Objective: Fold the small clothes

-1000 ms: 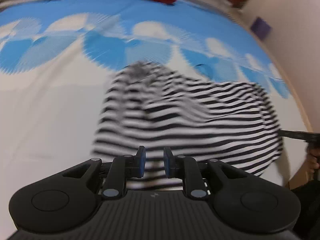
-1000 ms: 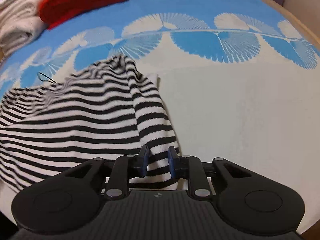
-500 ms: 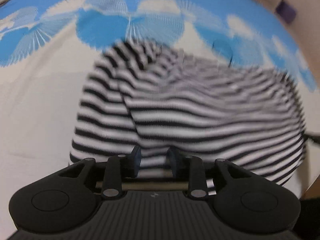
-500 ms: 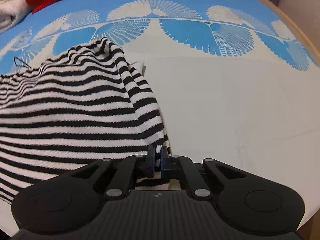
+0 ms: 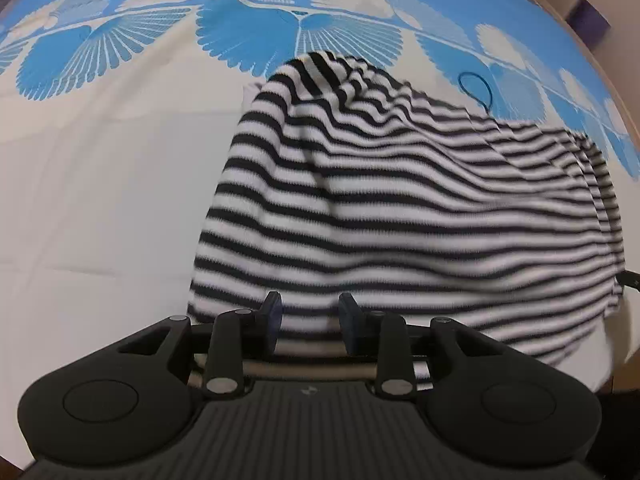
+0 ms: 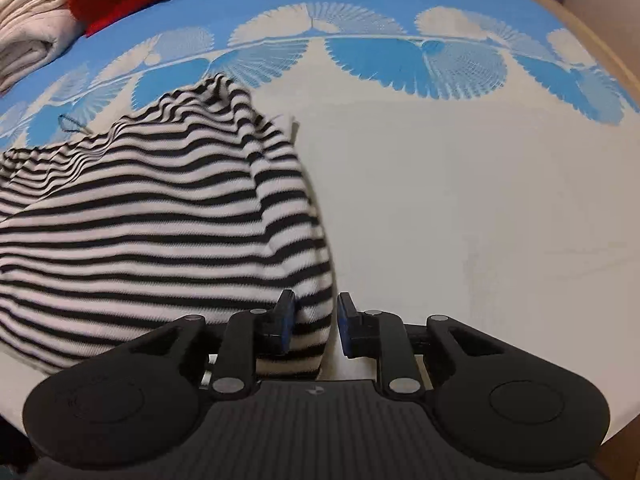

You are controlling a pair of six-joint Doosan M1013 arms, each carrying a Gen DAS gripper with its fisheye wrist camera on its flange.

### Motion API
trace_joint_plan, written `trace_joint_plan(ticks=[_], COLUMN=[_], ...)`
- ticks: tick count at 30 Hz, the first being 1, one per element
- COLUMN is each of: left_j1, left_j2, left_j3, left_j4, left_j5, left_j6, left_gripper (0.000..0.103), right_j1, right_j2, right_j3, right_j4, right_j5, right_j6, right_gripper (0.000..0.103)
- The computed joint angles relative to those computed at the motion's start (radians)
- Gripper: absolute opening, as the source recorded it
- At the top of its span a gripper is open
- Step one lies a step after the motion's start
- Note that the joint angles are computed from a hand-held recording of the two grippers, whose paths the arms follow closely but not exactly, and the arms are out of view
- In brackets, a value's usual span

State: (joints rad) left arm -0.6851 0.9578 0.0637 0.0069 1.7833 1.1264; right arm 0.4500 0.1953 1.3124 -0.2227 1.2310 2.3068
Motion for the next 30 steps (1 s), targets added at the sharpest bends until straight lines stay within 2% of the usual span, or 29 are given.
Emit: trace_joint_plan(ticks=[1, 2, 4, 5, 7, 8, 10, 11, 12, 14, 17, 18, 20, 23, 27, 30], left_j1=[0.009, 0.004, 0.007, 0.01, 0.011, 0.01, 0.007, 0.003, 0.002, 0.001, 0.01, 0.013, 0.024, 0.033, 0.045, 0.058], left_j2=[-0.045, -0.07, -0.059, -0.071, -0.153, -0.192, -0.259, -0.277, -0.282, -0.304, -0.316, -0.322, -0.331, -0.351, -0.382, -0.404], left_j3=[0.095, 0.149, 0.139, 0.159, 0.297, 0.361, 0.463, 0.488, 0.493, 0.523, 0.537, 0.546, 0.568, 0.607, 0.66, 0.698], left_j4=[-0.026, -0.002, 0.007, 0.009, 0.028, 0.045, 0.087, 0.115, 0.14, 0.167, 0.172, 0.174, 0.166, 0.156, 0.16, 0.159], left_j5=[-0.047, -0.041, 0.018, 0.007, -0.133, -0.204, -0.323, -0.351, -0.364, -0.391, -0.394, -0.396, -0.413, -0.436, -0.465, -0.486], left_j6=[0.024, 0.015, 0.026, 0.025, 0.004, -0.008, -0.046, -0.065, -0.074, -0.088, -0.078, -0.075, -0.069, -0.073, -0.077, -0.082], left_gripper=[0.035, 0.035, 0.035, 0.035, 0.036, 0.04, 0.051, 0.052, 0.052, 0.052, 0.052, 0.052, 0.052, 0.052, 0.052, 0.052], right_j1=[-0.002, -0.001, 0.011, 0.017, 0.033, 0.046, 0.082, 0.103, 0.116, 0.147, 0.178, 0.191, 0.209, 0.227, 0.261, 0.288], right_j2=[0.001, 0.007, 0.015, 0.014, 0.001, -0.008, -0.022, -0.027, -0.03, -0.034, -0.03, -0.024, 0.004, 0.045, 0.091, 0.13], right_j3=[0.002, -0.001, -0.007, -0.008, -0.004, 0.0, 0.008, 0.011, 0.011, 0.015, 0.017, 0.014, -0.01, -0.046, -0.092, -0.139], right_j4=[0.023, 0.033, 0.019, -0.001, -0.062, -0.11, -0.236, -0.298, -0.341, -0.411, -0.449, -0.452, -0.428, -0.372, -0.38, -0.397], right_j5=[0.013, 0.037, 0.079, 0.079, 0.053, 0.035, 0.001, -0.012, -0.025, -0.052, -0.089, -0.093, -0.077, -0.059, -0.07, -0.047], right_j6=[-0.021, -0.043, -0.076, -0.071, -0.02, 0.015, 0.085, 0.123, 0.151, 0.214, 0.263, 0.268, 0.24, 0.146, 0.079, 0.058], right_gripper=[0.023, 0.023, 0.026, 0.027, 0.027, 0.027, 0.033, 0.039, 0.043, 0.044, 0.046, 0.051, 0.057, 0.057, 0.055, 0.053])
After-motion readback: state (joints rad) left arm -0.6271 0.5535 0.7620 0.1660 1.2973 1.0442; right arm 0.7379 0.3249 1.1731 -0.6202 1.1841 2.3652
